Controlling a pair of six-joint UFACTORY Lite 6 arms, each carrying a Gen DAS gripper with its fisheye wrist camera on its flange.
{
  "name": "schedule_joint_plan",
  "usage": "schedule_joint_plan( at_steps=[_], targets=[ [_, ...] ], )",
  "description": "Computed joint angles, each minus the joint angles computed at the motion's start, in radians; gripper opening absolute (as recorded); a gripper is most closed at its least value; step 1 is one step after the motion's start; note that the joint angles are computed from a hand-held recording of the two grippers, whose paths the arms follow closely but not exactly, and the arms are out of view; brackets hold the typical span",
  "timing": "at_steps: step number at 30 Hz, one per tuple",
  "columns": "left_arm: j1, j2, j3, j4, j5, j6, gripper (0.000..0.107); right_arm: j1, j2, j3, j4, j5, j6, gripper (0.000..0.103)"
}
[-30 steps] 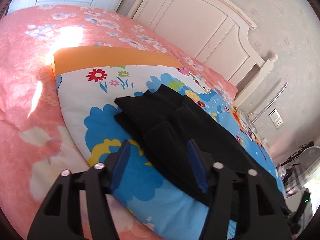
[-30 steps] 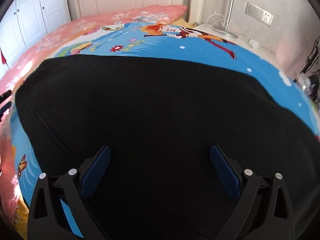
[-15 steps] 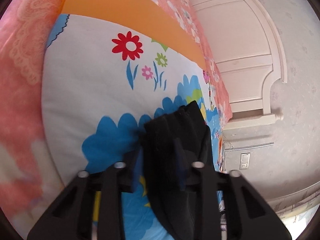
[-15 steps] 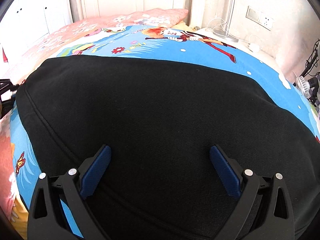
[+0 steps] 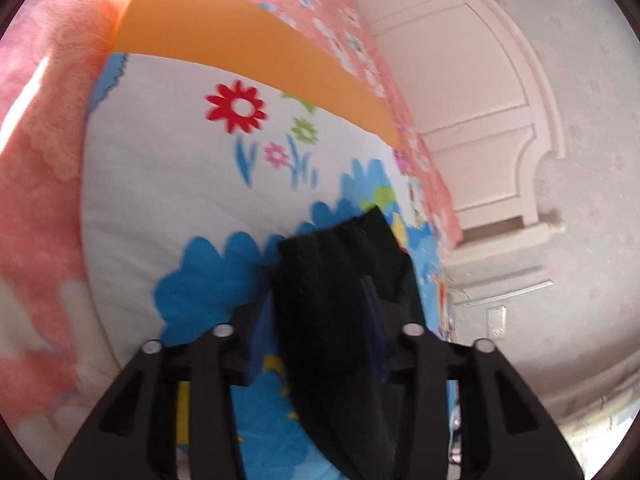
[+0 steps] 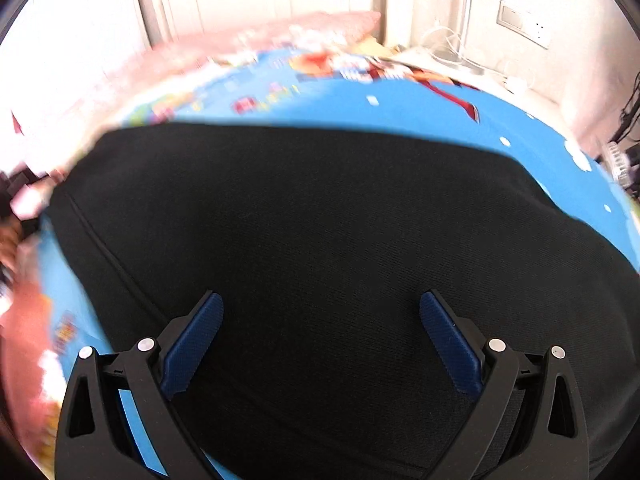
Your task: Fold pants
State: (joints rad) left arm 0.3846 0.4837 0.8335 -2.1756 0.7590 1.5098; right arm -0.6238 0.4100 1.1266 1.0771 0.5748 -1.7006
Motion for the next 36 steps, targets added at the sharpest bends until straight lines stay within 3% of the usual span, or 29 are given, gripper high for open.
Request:
schedule_joint_plan(
  at_steps=[3,7,14,17,20,23,25,27,29,33,36],
  targets=[
    [-0.011,0.002,0.016,0.061,-0.021,-0.026,0.046,0.065,0.008,0.107,-0.055,0.031,0.117,0.096],
    [-0.007,0.037,0.048,0.099,0.027,-0.069,0.044,0.252,0.11,0.292,-0.15,-0.038,0.288,0.096],
    [-0.009,0.086,0.103,0.114,0.015,-0.098,0.035,0.512,0.516,0.818,-0.528,-0.003,0.822,0.096],
    [-0.001,0.095,0.11,0.138,0.018,-0.114,0.034,0.576,0.623,0.931,-0.747,-0.096,1.031,0.095],
    [0.005,0.105,0.124,0.162,0.023,-0.125,0.031,0.566,0.649,0.959,-0.728,-0.086,1.042,0.094],
    [0.013,0.11,0.126,0.171,0.033,-0.119,0.023,0.564,0.596,0.841,-0.638,-0.199,0.933,0.098],
    [0.019,0.108,0.113,0.157,0.044,-0.112,0.013,0.56,0.61,0.869,-0.632,-0.18,0.936,0.098],
    [0.012,0.06,0.075,0.127,0.03,-0.079,0.012,0.543,0.621,0.91,-0.622,-0.12,0.945,0.098],
    [-0.006,0.001,0.048,0.114,-0.006,-0.065,0.011,0.512,0.548,0.824,-0.558,-0.135,0.909,0.099],
    [-0.076,-0.154,0.019,0.138,-0.165,-0.078,0.011,0.315,0.36,0.626,-0.253,0.028,0.639,0.099],
    [-0.239,-0.321,0.029,0.178,-0.454,-0.096,0.011,0.135,0.324,0.584,-0.173,0.2,0.533,0.099]
  ],
)
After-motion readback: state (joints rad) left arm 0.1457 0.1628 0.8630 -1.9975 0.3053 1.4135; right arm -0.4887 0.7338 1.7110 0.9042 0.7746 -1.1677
